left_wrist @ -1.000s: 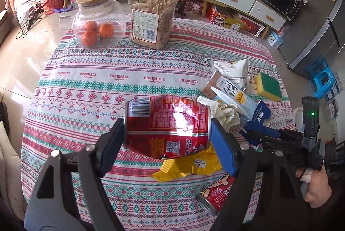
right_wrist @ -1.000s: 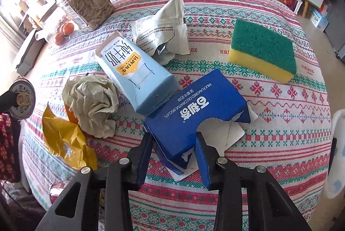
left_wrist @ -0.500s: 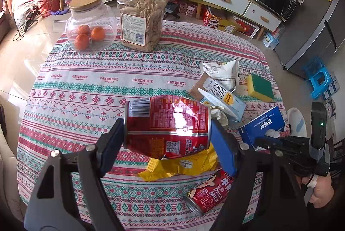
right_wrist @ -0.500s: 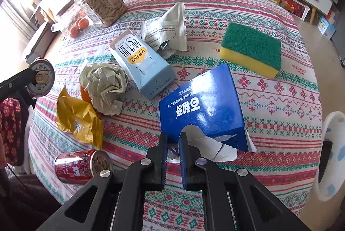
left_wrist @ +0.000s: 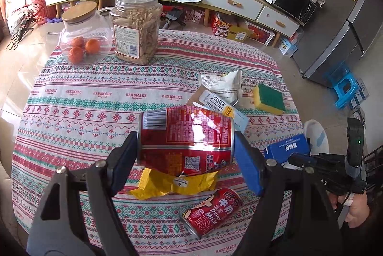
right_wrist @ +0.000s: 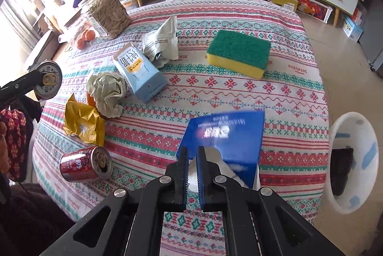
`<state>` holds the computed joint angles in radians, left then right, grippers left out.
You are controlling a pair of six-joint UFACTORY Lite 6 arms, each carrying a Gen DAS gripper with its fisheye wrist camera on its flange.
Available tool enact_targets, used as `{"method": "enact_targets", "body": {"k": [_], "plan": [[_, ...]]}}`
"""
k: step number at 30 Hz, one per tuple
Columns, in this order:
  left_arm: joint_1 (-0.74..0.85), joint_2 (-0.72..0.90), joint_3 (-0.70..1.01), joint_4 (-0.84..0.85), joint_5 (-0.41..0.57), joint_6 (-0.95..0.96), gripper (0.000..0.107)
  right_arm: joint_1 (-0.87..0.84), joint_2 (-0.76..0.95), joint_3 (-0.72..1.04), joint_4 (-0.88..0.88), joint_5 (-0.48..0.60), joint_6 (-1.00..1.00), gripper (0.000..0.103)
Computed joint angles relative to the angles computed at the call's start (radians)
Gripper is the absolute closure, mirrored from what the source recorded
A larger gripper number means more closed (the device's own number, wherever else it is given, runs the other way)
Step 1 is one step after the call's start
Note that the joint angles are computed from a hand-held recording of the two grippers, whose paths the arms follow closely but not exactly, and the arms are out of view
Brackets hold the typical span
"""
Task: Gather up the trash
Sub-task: 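Grasp the blue tissue box with the right tool while the left tool holds the can, then drop the blue tissue box into the bin with the right tool while the left carries the can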
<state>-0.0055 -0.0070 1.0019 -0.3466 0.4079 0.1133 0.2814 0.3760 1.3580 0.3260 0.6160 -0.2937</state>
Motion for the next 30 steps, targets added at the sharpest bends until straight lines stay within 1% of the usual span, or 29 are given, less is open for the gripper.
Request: {"method": "enact_targets", "body": {"k": [4, 10, 16, 20, 23, 25, 26, 27, 28, 29, 30], "plan": [[-0.050, 0.005, 0.011, 0.010, -0.010, -0.040, 0.029, -0.060, -0.060, -0.044, 0.044, 0.021, -0.063, 0.096], [-0.140, 0.022, 0.026, -0.001, -0.023, -0.085, 0.029, -0.206, -0.162, -0.117, 0.153, 0.079, -0.216, 0.096], [-0.276, 0.077, 0.075, 0.152, -0.043, -0.273, 0.029, -0.382, -0.208, -0.148, 0.218, 0.136, -0.343, 0.096], [-0.348, 0.127, 0.117, 0.238, -0.045, -0.367, 0.029, -0.501, -0.195, -0.140, 0.250, 0.166, -0.414, 0.096], [-0.377, 0.157, 0.140, 0.298, -0.045, -0.425, 0.029, -0.553, -0.147, -0.120, 0.291, 0.231, -0.466, 0.093], [-0.379, 0.175, 0.147, 0.297, -0.045, -0.424, 0.029, -0.541, -0.116, -0.112, 0.272, 0.245, -0.462, 0.083], [-0.376, 0.181, 0.148, 0.287, -0.044, -0.415, 0.029, -0.519, -0.105, -0.110, 0.245, 0.238, -0.446, 0.067], [-0.371, 0.185, 0.147, 0.276, -0.042, -0.403, 0.029, -0.495, -0.102, -0.117, 0.220, 0.221, -0.431, 0.044], [-0.365, 0.187, 0.145, 0.261, -0.041, -0.388, 0.029, -0.464, -0.101, -0.126, 0.198, 0.197, -0.413, 0.035], [-0.365, 0.186, 0.140, 0.255, -0.040, -0.386, 0.029, -0.429, -0.100, -0.130, 0.180, 0.172, -0.395, 0.031], [-0.357, 0.181, 0.133, 0.234, -0.039, -0.364, 0.029, -0.394, -0.091, -0.124, 0.163, 0.160, -0.383, 0.031]]}}
